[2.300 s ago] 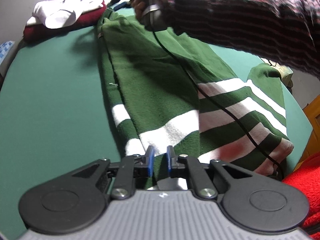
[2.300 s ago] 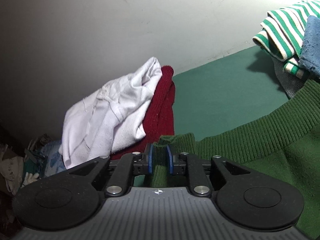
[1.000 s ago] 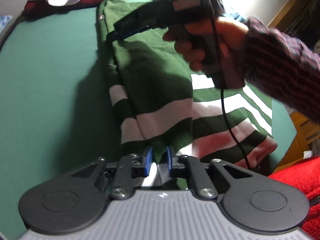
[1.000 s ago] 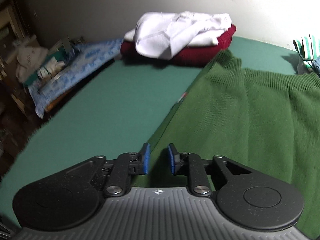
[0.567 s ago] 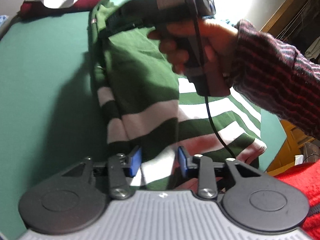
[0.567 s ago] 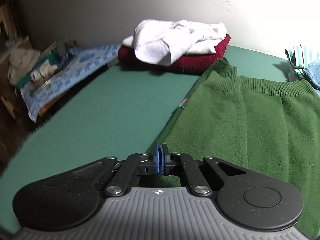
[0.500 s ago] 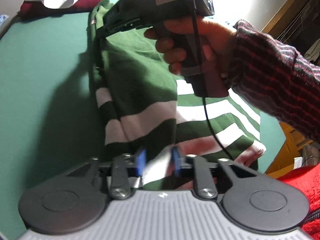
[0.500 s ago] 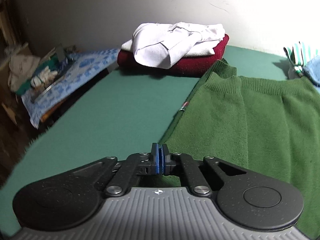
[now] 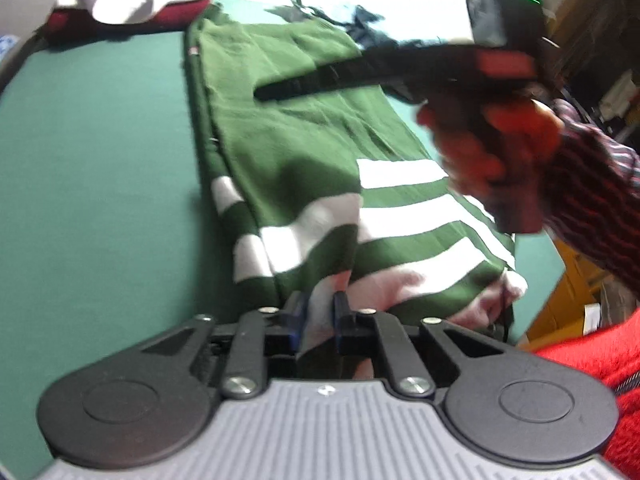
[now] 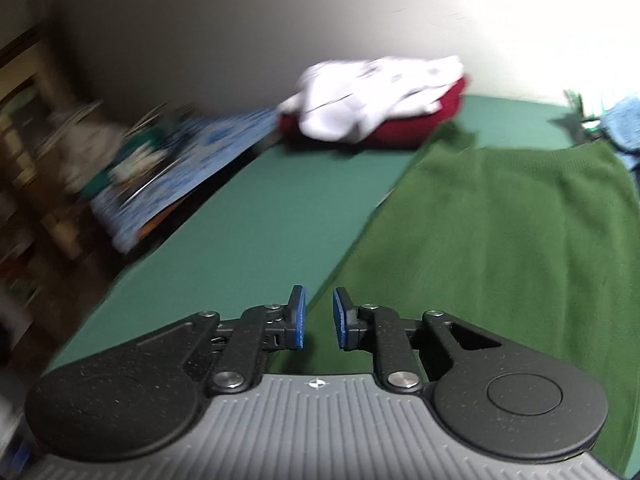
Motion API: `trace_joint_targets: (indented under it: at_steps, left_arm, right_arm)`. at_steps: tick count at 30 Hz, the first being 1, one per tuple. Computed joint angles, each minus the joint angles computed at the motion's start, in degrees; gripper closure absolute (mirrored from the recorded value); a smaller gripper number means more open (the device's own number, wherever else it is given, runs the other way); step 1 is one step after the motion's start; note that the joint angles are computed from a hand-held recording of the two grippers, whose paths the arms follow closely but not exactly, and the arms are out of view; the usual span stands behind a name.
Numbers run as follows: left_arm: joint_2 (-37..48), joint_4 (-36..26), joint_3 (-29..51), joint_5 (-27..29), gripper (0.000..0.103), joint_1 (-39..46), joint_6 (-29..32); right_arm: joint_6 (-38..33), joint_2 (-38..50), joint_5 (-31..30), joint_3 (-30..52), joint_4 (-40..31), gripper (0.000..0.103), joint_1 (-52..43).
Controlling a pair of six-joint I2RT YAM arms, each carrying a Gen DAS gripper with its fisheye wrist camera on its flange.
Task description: Fold clothes
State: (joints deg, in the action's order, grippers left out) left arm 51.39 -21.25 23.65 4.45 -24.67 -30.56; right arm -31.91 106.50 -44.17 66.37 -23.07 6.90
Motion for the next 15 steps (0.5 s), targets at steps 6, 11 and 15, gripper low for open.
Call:
trace_joint_targets:
  at_steps: [6,11,15]
  left_arm:
    - [-0.98,-2.88,0.47,4.37,0.078,2.58,4.57]
    - [-4.68,-7.07,-0.09,6.59,0.053,4.97,6.4]
    - [-2.28,-3.78,-1.13,12.07,0.053,8.66,6.78]
  right_arm:
    - [-13.25,-8.06,2.1,-11.27,-6.89,0.085,-2.59]
    - [-8.79,-13.21,1.31,-18.87,0.48,0.085,-1.89]
    - [-3.35,-12.48,4.33,-19.7,4.97,0.085,1.98]
